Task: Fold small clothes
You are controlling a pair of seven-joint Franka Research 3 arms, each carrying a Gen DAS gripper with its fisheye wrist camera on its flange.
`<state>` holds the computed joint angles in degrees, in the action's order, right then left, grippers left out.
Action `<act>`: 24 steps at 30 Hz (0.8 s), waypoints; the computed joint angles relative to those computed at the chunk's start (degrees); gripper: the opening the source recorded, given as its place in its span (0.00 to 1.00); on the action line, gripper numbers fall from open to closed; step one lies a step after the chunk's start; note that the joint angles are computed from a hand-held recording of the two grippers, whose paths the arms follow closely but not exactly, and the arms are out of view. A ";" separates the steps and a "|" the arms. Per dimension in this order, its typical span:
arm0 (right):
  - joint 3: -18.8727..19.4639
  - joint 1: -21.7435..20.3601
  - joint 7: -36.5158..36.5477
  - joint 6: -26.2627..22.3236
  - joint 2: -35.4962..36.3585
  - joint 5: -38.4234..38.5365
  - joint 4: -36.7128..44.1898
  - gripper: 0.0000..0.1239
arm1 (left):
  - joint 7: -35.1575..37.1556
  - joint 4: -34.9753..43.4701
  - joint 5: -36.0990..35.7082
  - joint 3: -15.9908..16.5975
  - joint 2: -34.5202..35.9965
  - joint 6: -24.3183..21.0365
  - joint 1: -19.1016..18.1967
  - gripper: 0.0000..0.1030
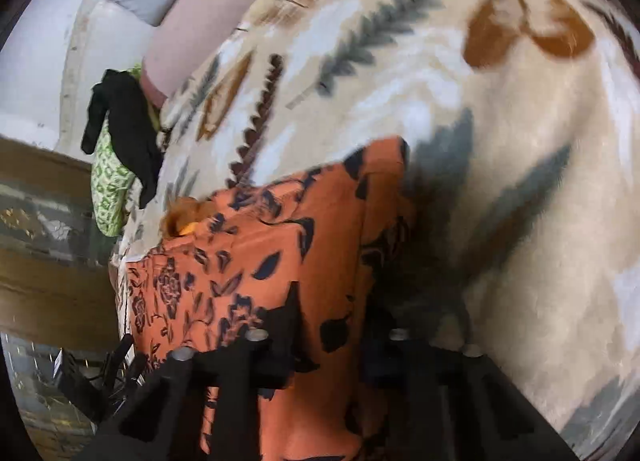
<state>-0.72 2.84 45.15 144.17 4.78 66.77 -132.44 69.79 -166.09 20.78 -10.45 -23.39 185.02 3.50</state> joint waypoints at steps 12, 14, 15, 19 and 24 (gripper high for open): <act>-0.10 4.78 -0.07 11.55 -16.07 5.93 -12.47 0.47 | -4.49 0.32 2.66 -3.60 2.21 2.43 3.98 0.81; -3.09 6.32 -3.29 2.62 -21.36 9.98 -16.33 0.58 | -3.88 0.17 1.92 -2.13 2.72 1.80 2.25 0.81; -5.01 7.46 -4.97 -2.02 -22.13 12.42 -17.78 0.58 | -3.78 0.69 1.62 -3.21 3.77 0.35 3.14 0.81; -4.27 6.71 2.83 0.44 -15.95 15.02 -20.56 0.35 | -5.55 0.89 3.74 -7.31 3.44 -2.81 7.89 0.83; -0.93 6.91 -1.04 8.80 -31.24 18.63 -28.43 0.71 | -4.32 -2.60 2.38 -1.93 -2.00 1.42 3.40 0.83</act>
<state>-1.65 9.75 44.10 152.98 -26.46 85.40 -160.87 65.47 -168.69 23.16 -12.39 -25.40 186.44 6.89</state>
